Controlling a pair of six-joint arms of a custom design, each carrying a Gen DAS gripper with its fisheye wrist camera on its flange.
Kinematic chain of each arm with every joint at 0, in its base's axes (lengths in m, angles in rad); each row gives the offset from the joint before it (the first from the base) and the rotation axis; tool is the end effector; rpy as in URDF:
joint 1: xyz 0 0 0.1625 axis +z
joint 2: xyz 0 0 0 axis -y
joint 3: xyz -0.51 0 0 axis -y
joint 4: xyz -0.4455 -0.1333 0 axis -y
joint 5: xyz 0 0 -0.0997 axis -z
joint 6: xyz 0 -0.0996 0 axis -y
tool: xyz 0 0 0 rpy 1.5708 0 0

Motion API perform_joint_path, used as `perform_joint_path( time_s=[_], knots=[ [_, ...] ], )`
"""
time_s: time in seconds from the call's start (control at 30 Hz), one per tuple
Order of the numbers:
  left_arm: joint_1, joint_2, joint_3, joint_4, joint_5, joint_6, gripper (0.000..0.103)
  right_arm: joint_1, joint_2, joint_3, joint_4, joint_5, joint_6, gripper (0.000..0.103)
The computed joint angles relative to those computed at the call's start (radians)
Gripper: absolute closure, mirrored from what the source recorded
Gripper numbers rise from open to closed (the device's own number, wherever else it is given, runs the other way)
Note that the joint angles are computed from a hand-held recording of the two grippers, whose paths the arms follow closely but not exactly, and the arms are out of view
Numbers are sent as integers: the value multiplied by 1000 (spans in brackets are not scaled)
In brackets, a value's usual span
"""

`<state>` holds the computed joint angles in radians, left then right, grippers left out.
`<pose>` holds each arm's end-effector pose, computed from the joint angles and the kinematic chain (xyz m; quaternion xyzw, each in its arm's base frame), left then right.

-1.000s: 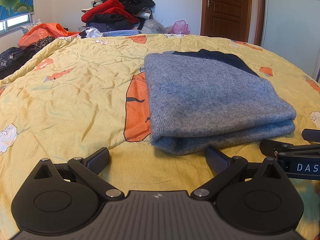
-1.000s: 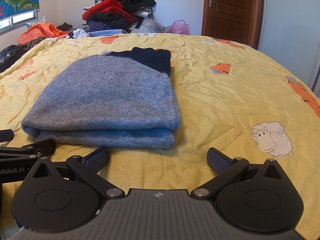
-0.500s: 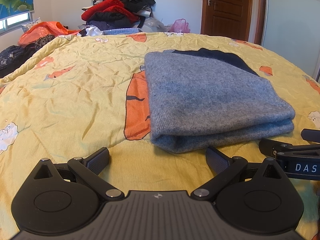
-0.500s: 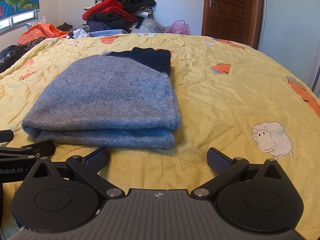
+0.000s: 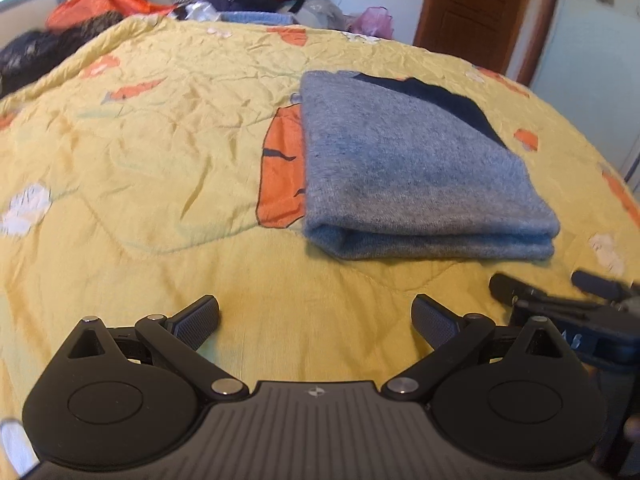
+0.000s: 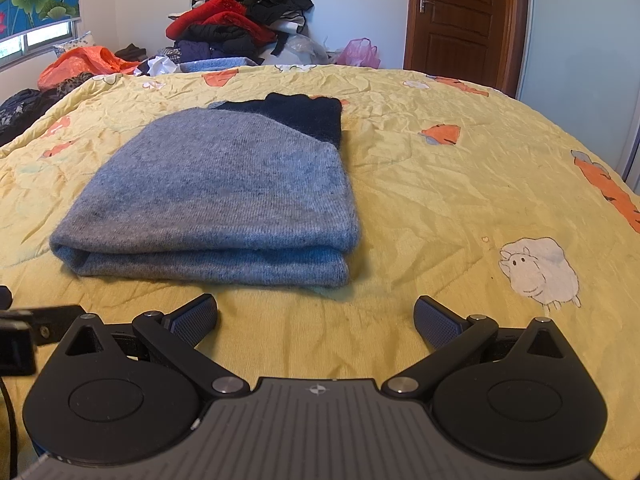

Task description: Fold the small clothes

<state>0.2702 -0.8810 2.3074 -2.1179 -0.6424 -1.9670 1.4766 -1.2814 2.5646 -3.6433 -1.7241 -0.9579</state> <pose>-0.3347 -0.3138 0.0002 -0.0846 0.8270 -0.4283 0.3543 0.0788 -0.4213 0.2255 0.3585 -0.8482 0.2960 0.2536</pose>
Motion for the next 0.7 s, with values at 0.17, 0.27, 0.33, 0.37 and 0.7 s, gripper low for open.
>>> perform_joint_path(
  time_s=[0.17, 0.27, 0.33, 0.37, 0.7],
  knots=[
    [-29, -26, -9, 97, 7, -116, 0, 13, -86, -1, 144, 2, 76, 0],
    [-44, -25, -40, 190, 19, -116, 0, 17, -114, 4, 160, 20, 88, 0],
    [-54, -22, -50, 217, 30, -107, 0, 17, -135, 6, 180, 34, 89, 0],
    [-56, -20, -54, 223, 33, -100, 0, 20, -139, 5, 188, 33, 89, 0],
    [-47, -7, -71, 235, 25, -83, 0, 47, -150, -15, 243, -1, 105, 0]
  ],
)
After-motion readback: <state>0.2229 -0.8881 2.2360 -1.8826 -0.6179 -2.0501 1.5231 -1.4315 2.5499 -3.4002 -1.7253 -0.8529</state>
